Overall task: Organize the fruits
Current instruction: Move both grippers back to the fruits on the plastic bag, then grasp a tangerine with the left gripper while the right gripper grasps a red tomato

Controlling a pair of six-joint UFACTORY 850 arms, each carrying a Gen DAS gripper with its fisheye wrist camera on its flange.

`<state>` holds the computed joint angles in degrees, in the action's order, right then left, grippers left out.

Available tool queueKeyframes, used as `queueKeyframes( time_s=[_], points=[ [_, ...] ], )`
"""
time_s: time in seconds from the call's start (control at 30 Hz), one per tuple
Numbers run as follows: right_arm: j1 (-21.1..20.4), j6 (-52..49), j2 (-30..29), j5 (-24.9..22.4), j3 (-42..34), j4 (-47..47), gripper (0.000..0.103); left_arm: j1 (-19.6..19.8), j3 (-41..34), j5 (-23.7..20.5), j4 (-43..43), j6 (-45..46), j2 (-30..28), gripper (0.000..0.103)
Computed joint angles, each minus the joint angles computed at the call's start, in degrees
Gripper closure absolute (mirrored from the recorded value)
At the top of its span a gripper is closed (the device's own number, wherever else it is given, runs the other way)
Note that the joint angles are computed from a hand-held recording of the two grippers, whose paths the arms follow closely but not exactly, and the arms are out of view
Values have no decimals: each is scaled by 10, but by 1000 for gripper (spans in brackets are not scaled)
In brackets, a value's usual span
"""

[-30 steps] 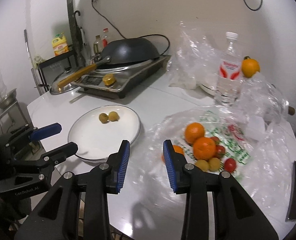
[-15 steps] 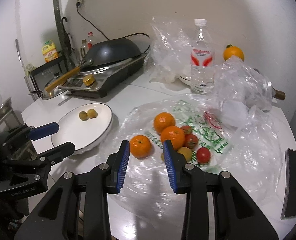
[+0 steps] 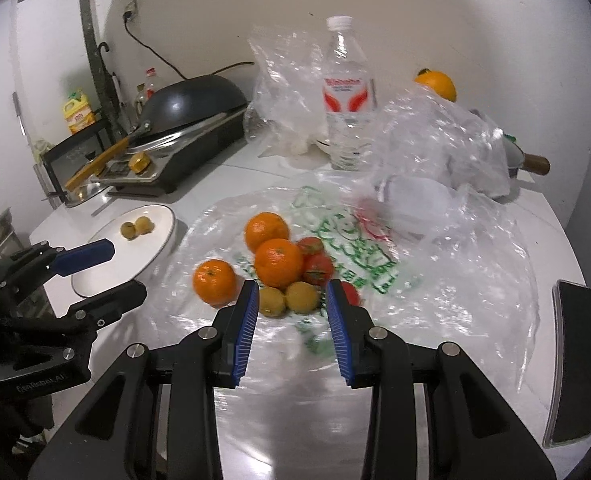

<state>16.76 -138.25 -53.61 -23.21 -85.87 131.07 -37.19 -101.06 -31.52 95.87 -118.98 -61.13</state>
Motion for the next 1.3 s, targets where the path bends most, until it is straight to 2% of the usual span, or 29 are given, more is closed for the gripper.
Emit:
queueKeyframes(
  time_s=[0.2, 0.43, 0.6, 0.73, 0.83, 0.93, 1.0, 1.1, 1.3],
  points=[
    [-8, 35, -21, 11, -25, -36, 66, 1, -61, 9, -42, 72, -37, 43],
    [-11, 119, -43, 16, -62, -121, 66, 10, -119, 32, -89, 150, -73, 43],
    [-14, 208, -62, 21, -96, -197, 66, 18, -145, 50, -105, 178, -88, 43],
    [-13, 260, -76, 38, -120, -243, 66, 28, -174, 69, -153, 225, -105, 44],
    [-12, 348, -93, 55, -149, -325, 66, 33, -194, 74, -190, 261, -117, 44],
    [-11, 393, -103, 62, -164, -372, 66, 36, -204, 81, -211, 285, -124, 45],
    [-9, 419, -108, 62, -172, -401, 67, 37, -210, 84, -222, 303, -129, 52],
    [-6, 426, -110, 67, -175, -411, 69, 39, -225, 89, -265, 349, -139, 55],
    [-2, 499, -120, 86, -193, -481, 73, 41, -217, 93, -261, 345, -136, 63]
  ],
)
